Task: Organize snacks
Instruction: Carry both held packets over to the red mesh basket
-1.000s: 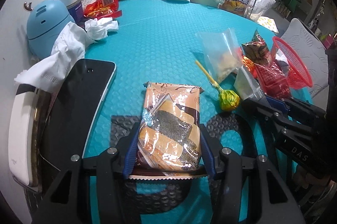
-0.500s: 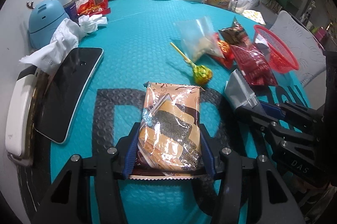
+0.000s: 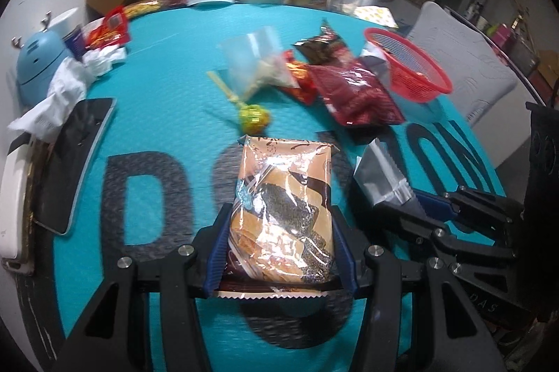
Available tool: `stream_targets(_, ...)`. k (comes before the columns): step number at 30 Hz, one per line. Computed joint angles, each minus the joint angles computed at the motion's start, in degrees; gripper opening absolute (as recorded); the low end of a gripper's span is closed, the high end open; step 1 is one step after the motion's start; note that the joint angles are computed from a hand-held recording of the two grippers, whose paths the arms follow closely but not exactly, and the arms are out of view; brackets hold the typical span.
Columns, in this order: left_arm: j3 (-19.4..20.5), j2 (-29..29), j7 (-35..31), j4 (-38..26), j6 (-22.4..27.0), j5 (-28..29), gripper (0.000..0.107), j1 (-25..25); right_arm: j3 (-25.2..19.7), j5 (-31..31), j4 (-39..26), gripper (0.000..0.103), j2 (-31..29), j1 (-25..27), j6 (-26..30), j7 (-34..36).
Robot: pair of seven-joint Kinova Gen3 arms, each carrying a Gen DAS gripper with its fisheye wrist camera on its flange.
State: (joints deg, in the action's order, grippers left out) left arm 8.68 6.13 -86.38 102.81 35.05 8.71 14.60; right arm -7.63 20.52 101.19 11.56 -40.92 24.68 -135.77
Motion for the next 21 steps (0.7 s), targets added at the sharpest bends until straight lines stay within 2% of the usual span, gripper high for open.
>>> stream_targets(3,0.77,0.4,-1.05,-0.74,0.15,0.45,0.052,0.6,1.11,2.45,2.55,0.024,-2.14,-1.29,0.05,-4.54)
stream_targets(8,1.94,1.45,-3.99,-2.39,0.37,2.55,0.051,1.47,0.24,7.78,5.3,0.024,-5.02,-1.27,1.79,-12.27)
stream_targets(12,2.79,2.49,-6.5,-4.37,0.88,4.47,0.052,2.11,-1.62,11.05,6.85,0.024,-7.11,0.31,3.28,-17.11)
stream_targets(21,3.99,5.18,-9.93,-10.16,1.81,6.1,0.052,3.99,-5.74,15.46,9.06,0.024,-12.11,5.94,5.86,-23.1)
